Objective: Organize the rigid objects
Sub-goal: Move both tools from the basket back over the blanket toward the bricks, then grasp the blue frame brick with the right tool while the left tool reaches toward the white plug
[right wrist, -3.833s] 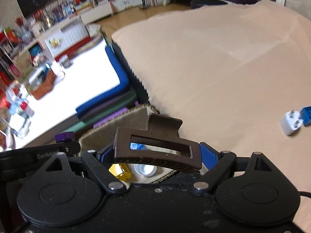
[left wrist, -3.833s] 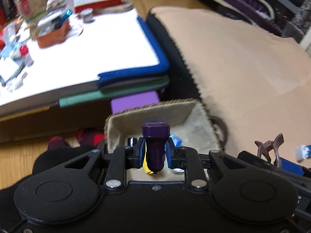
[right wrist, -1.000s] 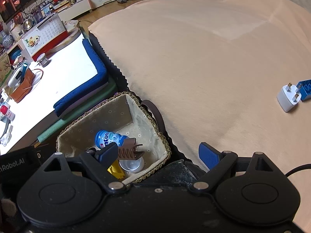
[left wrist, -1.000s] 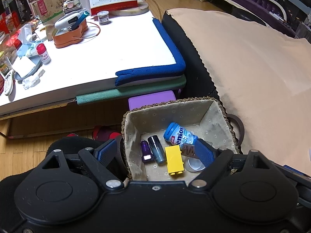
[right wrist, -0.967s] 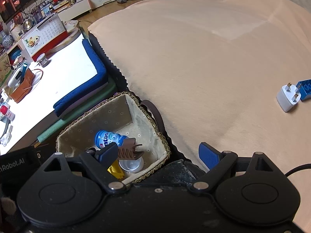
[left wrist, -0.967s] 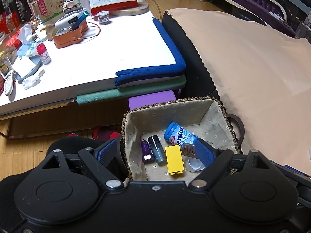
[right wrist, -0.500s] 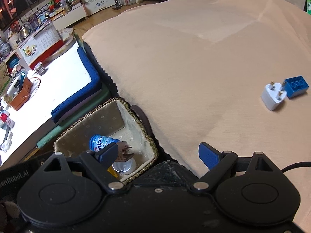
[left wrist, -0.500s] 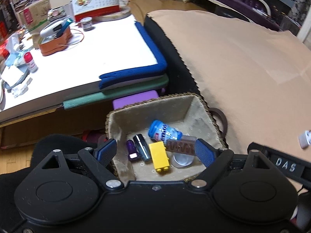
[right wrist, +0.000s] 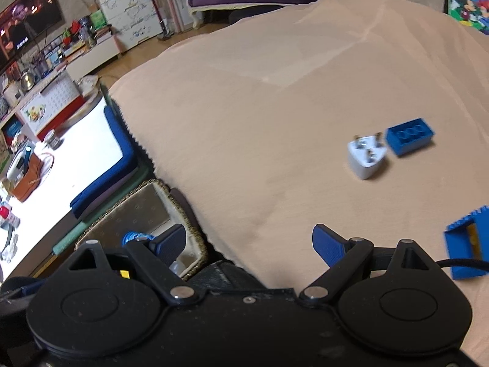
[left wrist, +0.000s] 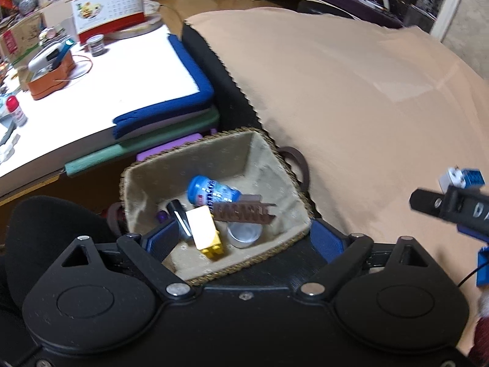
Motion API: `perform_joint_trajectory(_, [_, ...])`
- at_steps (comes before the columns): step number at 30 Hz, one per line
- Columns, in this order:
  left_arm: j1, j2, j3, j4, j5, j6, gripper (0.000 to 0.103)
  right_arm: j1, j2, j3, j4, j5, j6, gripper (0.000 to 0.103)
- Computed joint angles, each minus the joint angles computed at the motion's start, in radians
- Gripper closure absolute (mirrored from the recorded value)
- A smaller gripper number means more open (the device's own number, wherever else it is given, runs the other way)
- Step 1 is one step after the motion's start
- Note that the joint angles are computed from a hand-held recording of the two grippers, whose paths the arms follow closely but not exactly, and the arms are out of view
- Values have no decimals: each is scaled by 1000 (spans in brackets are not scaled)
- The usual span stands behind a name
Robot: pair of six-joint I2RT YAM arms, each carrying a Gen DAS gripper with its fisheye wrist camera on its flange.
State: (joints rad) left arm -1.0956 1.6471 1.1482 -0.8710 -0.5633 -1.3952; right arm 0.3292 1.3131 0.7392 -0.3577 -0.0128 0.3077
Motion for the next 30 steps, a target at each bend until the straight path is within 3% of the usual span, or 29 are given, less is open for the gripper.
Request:
perform_joint_trajectory(10, [-48, 147, 118, 47, 49, 72, 13, -214, -124, -73, -32, -86, -83, 13])
perform_joint_trajectory(20, [-73, 294, 260, 46, 99, 158, 13, -535, -221, -102, -94, -231, -233, 13])
perform_joint_trajectory(30, [-85, 388, 374, 36, 108, 229, 13, -958, -108, -71, -93, -364, -404, 13])
